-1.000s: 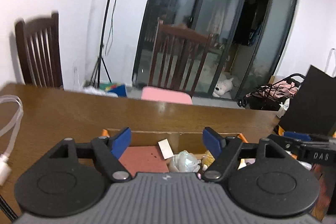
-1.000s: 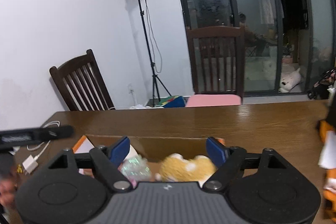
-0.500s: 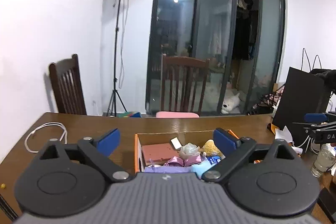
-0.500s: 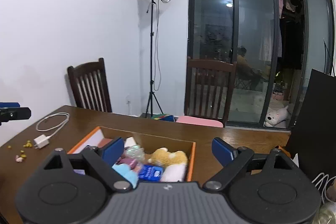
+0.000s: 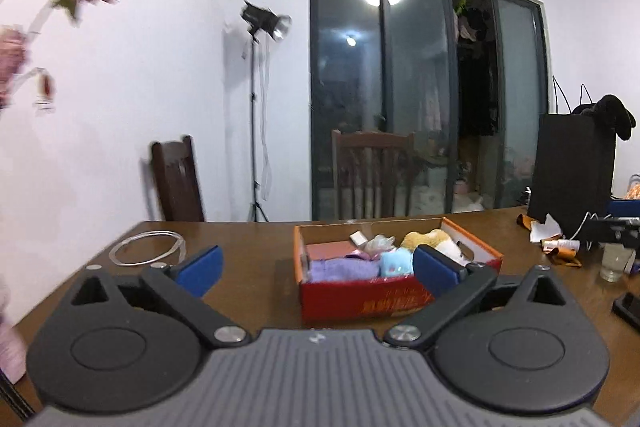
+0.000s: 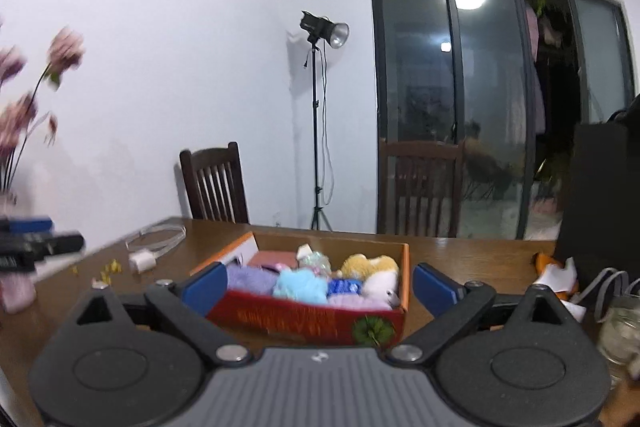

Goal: Organize soft objects

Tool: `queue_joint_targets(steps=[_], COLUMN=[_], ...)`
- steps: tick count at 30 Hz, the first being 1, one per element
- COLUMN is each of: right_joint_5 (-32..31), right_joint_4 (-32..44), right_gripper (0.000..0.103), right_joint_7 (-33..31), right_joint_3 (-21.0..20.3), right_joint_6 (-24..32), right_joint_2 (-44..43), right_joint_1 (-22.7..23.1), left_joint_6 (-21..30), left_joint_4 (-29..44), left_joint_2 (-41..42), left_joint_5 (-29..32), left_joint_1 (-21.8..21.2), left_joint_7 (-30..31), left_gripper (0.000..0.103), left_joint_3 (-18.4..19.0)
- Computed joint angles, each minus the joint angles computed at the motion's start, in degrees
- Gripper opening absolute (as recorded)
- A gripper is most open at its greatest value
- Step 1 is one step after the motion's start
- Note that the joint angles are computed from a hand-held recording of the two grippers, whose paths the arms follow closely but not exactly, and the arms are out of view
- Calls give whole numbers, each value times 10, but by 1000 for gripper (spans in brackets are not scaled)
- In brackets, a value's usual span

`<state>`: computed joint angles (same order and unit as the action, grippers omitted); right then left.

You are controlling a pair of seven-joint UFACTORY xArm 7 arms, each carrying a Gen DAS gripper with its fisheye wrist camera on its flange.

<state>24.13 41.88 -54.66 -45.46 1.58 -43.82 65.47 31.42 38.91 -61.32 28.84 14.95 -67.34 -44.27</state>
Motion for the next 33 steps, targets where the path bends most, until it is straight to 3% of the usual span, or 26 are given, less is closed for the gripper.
queue_joint_targets(steps=[3,8,10,13,17,24,33], right_joint_5=[-24,-50,-44,-23,-20,-30,-38], right_joint_4=[-95,-228,-269,-299,-312,-317,-311], right_gripper=[100,101,102,102,103,103,103], right_joint_7=[-7,14,36,69,43,51,72], right_joint_3=[56,130,152,171,192,220,217], right_joint_6=[-26,23,59,136,123,95,85], right_joint_2=[-63,-201,-255,-316,-340,-325,-318], right_joint_1=[-80,-223,-276,-336,-335,-350,-334], left_joint_6=[62,204,224,223,211,213,215], left_joint_4=[-27,-31,-30,-18,-10,-12,-17], left_joint_2=[-67,-136,-141,-138,-153,-153,-163], left_joint_5=[-19,-56,-69,-65,-52,-71,-75], left_joint_1=[-54,-134,-161,-169,-154,-150,-155], left_joint_7=[-21,-41,-47,-40,-39,-42,-42], left_gripper=[103,103,103,103,103,103,103], left_joint_3=[-26,-93,-97,-89,-99,-102,-102])
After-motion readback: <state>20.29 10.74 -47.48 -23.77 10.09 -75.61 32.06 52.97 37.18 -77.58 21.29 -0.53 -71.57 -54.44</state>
